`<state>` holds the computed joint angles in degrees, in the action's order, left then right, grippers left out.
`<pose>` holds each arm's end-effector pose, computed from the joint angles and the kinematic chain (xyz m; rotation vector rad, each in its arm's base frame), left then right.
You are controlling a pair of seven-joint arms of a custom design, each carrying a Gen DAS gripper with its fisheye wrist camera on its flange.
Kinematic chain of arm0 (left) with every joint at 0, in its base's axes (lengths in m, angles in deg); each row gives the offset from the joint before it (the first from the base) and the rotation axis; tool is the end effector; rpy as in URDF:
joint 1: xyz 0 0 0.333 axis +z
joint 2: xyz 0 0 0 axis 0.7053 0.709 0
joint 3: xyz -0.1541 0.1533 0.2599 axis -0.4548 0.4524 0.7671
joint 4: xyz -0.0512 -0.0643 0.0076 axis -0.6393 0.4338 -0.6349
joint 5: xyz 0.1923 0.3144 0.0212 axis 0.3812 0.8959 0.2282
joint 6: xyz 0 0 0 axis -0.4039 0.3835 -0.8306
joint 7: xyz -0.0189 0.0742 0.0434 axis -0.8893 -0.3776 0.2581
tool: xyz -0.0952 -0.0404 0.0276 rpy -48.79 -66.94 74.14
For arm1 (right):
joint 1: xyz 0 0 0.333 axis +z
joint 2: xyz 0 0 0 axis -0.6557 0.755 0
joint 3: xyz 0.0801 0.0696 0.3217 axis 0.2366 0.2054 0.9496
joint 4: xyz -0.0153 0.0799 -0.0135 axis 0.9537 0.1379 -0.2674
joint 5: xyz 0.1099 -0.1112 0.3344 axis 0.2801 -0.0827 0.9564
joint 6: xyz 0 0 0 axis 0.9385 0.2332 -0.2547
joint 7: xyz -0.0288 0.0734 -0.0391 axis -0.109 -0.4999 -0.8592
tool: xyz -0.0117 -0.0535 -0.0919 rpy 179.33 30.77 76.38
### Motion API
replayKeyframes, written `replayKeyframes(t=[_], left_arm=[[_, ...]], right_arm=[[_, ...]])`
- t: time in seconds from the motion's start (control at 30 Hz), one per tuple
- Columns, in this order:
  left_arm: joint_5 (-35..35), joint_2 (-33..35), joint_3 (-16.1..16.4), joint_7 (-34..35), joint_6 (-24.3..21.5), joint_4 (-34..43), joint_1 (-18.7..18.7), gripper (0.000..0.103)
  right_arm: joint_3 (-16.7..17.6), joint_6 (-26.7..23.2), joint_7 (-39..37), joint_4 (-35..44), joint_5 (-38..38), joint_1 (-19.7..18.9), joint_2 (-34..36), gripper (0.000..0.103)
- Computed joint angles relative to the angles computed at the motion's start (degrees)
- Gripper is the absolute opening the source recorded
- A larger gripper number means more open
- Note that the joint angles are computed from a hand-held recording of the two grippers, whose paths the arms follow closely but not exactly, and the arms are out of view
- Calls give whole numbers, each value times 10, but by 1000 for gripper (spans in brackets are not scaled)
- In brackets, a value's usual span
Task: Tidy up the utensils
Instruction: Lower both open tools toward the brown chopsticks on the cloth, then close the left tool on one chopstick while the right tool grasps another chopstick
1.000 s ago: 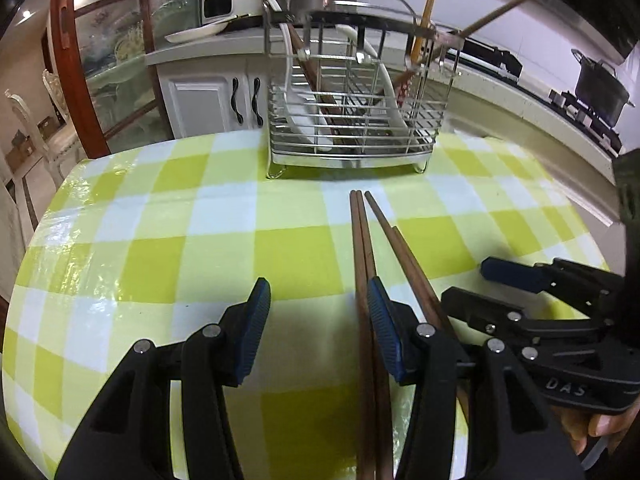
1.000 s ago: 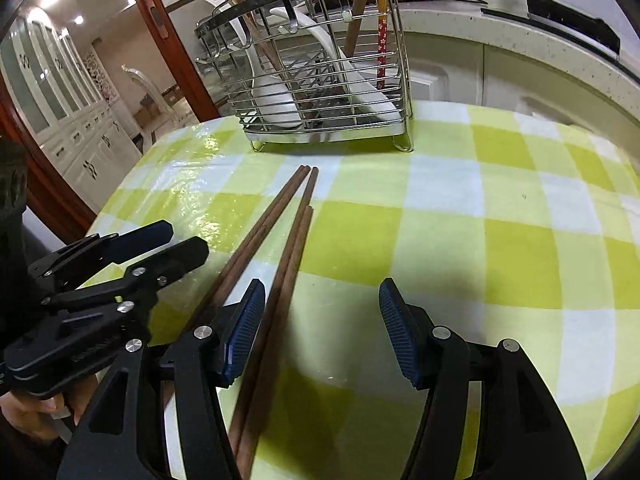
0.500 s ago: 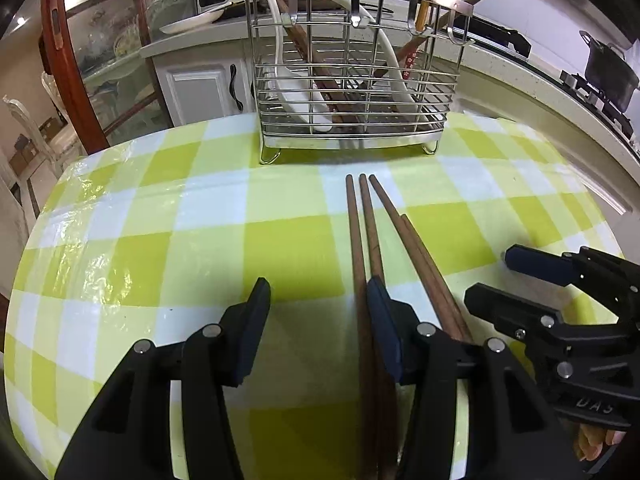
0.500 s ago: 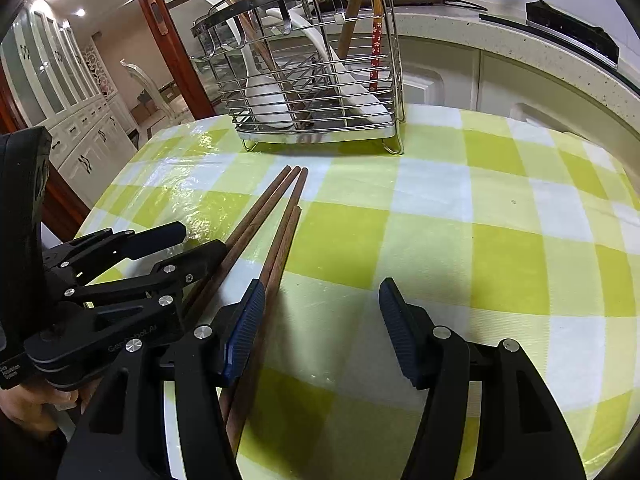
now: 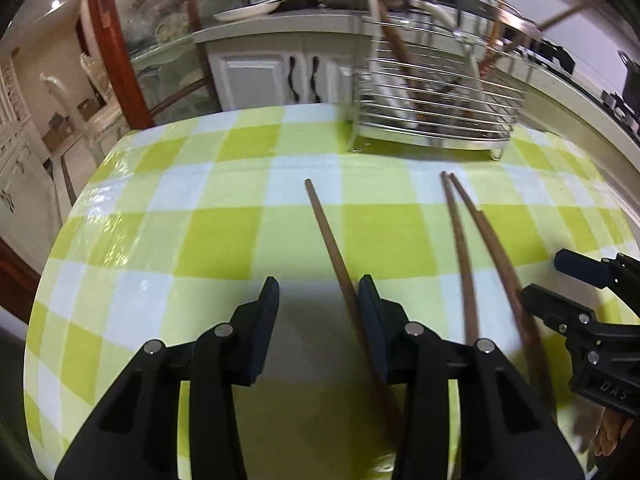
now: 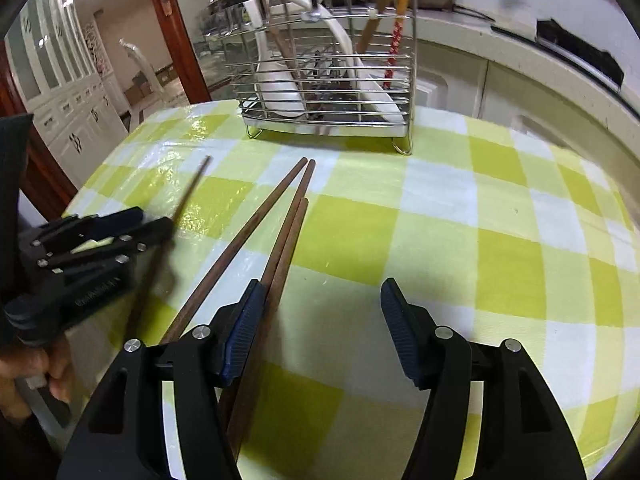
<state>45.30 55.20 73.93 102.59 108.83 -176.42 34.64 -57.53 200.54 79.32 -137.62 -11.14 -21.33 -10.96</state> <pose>0.6034 -0.2118 0.4554 -1.6553 2.0189 -0.6299 0.5530 0.2143 0.4674 -1.8849 1.7207 -0.4122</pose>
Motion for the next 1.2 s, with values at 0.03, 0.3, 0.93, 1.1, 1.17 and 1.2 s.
replayKeyframes(t=[0.03, 0.3, 0.93, 1.1, 1.17, 1.2], left_arm=[[-2, -3, 1, 0, 1, -4, 3, 42], [-2, -15, 5, -2, 13, -24, 10, 42], [-49, 1, -15, 38, -40, 12, 16, 11], [-112, -17, -29, 79, -13, -15, 38, 7], [-123, -19, -29, 86, -10, -19, 40, 7], [-130, -21, -29, 90, -10, -21, 42, 7]], right_arm=[[-1, -1, 2, 2, -1, 0, 1, 60], [-31, -39, 84, 24, -119, 22, 9, 65], [4, -26, 53, 16, -70, 2, 4, 12], [12, -25, 22, -1, -9, 0, -12, 9], [8, -38, 34, 4, -20, 3, -11, 10], [7, -45, 41, 6, -29, 5, -12, 10]])
